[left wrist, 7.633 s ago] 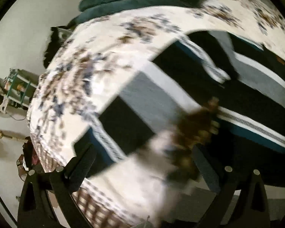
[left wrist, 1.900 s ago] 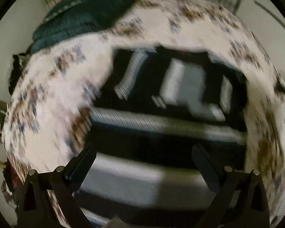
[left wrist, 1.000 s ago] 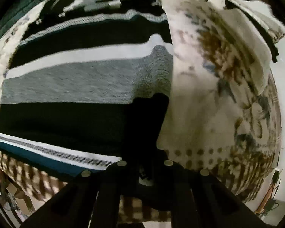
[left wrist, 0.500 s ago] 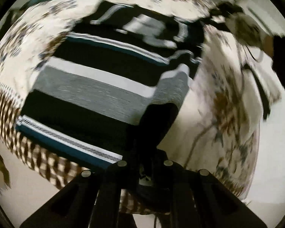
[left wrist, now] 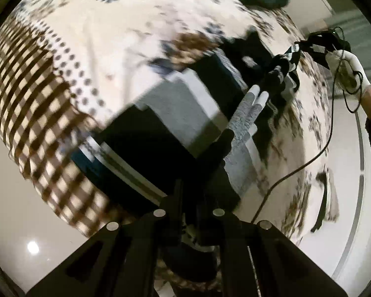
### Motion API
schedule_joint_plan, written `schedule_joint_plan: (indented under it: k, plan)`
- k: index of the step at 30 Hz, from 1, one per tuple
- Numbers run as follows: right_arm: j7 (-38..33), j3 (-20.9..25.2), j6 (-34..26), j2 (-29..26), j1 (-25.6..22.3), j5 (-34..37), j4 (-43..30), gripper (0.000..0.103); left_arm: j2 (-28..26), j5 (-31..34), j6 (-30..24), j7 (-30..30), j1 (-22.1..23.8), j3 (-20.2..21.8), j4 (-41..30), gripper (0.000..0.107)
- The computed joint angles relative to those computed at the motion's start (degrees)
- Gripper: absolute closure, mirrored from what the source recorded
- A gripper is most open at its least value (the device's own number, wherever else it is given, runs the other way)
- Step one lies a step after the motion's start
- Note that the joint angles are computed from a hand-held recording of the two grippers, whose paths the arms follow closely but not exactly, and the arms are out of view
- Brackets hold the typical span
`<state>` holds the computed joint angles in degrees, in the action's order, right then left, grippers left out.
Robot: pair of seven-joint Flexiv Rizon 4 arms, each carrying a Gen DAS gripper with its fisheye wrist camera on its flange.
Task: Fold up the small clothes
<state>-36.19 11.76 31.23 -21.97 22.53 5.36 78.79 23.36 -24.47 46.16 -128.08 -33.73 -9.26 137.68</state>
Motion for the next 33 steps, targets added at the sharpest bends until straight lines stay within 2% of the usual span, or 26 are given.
schedule_joint_plan:
  k: [5,9,10,11,12,13,14,15,18,22,23,24,25,26,27,28,30,31,32,33]
  plan:
    - [3.46,-1.87,-8.75,-14.59,6.41,-6.32,-16.81,0.097,-0.07,-6.5,4.66,7.32,-0.28,4.91,6.56,0.101]
    - [3.38,-1.97,-15.05,-22.15,8.24,-6.38,-26.53,0.096,-1.37,-15.15,5.3,13.78,-0.75,7.56,10.7,0.096]
    - [3.58,-1.73,-15.1,-22.82,8.22,-5.46,-27.16,0.092,-1.05,-16.0,4.04,14.44,-0.15,7.91,11.2,0.086]
    - [4.27,-1.51,-13.95,-22.59,8.13,-4.36,-26.47,0.081,-0.35,-16.78,2.73,15.02,0.64,8.53,11.98,0.081]
    - [4.32,-1.0,-11.41,-21.54,7.85,-3.08,-24.54,0.072,0.95,-16.86,2.28,15.12,1.57,8.68,12.72,0.074]
    - [4.09,-0.29,-8.84,-20.09,7.5,-1.69,-22.3,0.052,2.17,-16.54,1.95,15.37,2.35,8.65,13.12,0.065]
    - [4.12,0.07,-6.97,-18.67,7.35,-0.88,-20.11,0.04,3.01,-14.87,0.73,15.17,3.52,8.5,12.81,0.059]
    - [4.4,0.42,-4.32,-15.93,7.4,-0.3,-16.17,0.039,3.85,-12.32,-0.9,15.13,4.85,8.38,12.16,0.049]
    - [5.35,1.4,-0.02,-6.24,8.78,-0.82,-3.58,0.039,2.54,-9.94,-3.33,19.35,5.83,7.68,9.56,0.049]
    - [12.29,5.04,2.04,7.44,10.51,0.16,13.85,0.039,-1.23,-7.76,-3.62,22.93,6.36,5.44,7.02,0.049]
    - [15.42,7.64,1.35,11.08,10.51,1.78,18.51,0.039,-2.67,-6.82,-3.78,23.09,6.37,4.44,6.16,0.049]
    - [17.48,8.38,1.94,13.58,11.52,3.74,22.01,0.039,-3.48,-6.03,-3.1,22.94,6.28,3.65,5.87,0.051]
    - [20.23,10.2,3.79,16.12,12.49,7.7,26.25,0.039,-3.89,-4.9,-2.66,22.52,6.34,3.13,5.64,0.058]
    - [22.59,11.95,7.63,17.79,13.56,11.91,30.1,0.039,-4.14,-4.36,-1.41,22.16,6.01,2.59,5.78,0.072]
    - [24.5,13.36,11.83,18.63,14.82,15.49,33.04,0.039,-4.3,-4.6,-0.7,21.92,5.57,2.6,6.0,0.098]
    - [26.02,15.37,17.63,18.77,16.66,20.51,36.12,0.039,-4.18,-4.6,-0.04,21.22,5.25,2.55,6.24,0.098]
    - [29.94,18.29,29.94,17.24,21.08,25.02,40.43,0.039,-3.57,-4.23,0.85,20.32,4.84,2.77,6.59,0.099]
    - [31.61,19.08,35.88,15.93,23.4,24.45,42.02,0.043,-3.23,-3.99,0.47,20.06,4.78,3.09,6.62,0.099]
    - [34.94,19.05,41.61,14.7,26.03,21.14,43.85,0.065,-2.85,-3.7,-0.33,19.89,4.89,3.52,6.52,0.099]
    - [38.16,18.68,44.52,14.08,27.93,17.94,45.13,0.08,-2.49,-2.78,-1.43,19.5,5.32,3.77,6.28,0.099]
